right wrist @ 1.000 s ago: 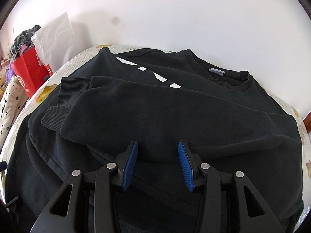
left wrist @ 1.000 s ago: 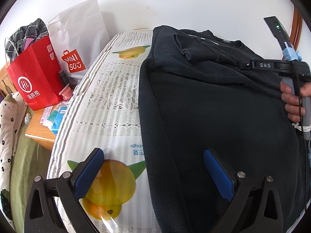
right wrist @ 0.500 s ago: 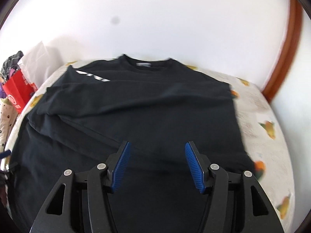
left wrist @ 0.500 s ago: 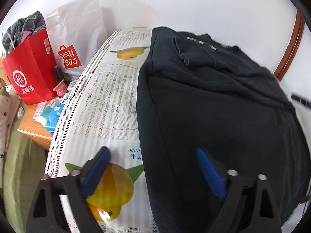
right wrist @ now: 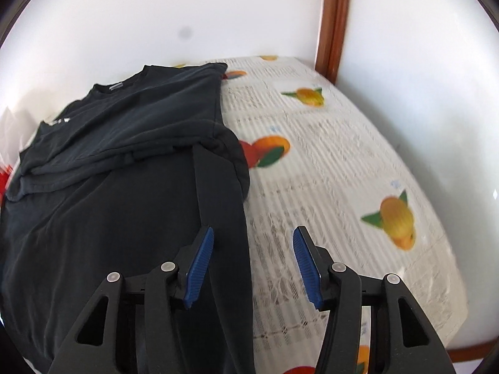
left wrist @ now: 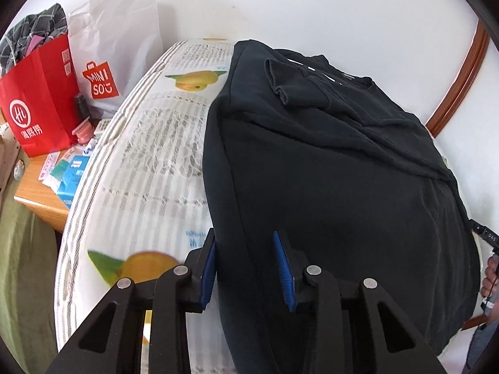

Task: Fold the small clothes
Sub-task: 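Grasp the hem ribbing with the left tool while the right tool grasps the side edge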

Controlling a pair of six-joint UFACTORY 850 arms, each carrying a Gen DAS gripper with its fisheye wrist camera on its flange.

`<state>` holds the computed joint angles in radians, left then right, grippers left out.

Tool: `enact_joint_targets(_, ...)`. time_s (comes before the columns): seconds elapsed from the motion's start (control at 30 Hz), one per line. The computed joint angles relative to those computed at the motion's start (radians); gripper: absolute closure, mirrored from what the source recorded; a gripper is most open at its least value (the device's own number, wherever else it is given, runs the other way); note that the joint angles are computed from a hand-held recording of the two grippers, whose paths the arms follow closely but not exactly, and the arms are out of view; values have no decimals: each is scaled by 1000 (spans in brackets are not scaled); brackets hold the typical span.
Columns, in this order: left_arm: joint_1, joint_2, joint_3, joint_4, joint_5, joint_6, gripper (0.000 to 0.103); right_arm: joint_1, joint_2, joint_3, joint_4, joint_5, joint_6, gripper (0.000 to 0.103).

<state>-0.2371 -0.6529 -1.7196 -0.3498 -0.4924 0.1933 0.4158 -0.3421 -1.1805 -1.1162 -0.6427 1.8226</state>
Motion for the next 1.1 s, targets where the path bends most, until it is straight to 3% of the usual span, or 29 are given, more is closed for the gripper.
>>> enact_joint_targets(0.2, 7, 78, 108, -130, -19, 102, 71, -10, 33, 79, -45, 148, 108, 50)
enact_joint_targets(0.5, -4, 183, 264, -194, 8, 193, 72, 47, 51, 145, -147, 162, 171, 51)
enact_joint_targets(0.67, -17, 228, 329, -195, 30, 209, 72, 83, 61, 174, -193, 148, 200, 66)
enact_joint_targets(0.83, -30, 246, 355, -158, 64, 172, 72, 97, 69, 187, -189, 142, 216, 67)
enact_joint_targets(1.1, -32, 229, 332, -151, 60, 157, 72, 98, 50, 162, -163, 118, 177, 67)
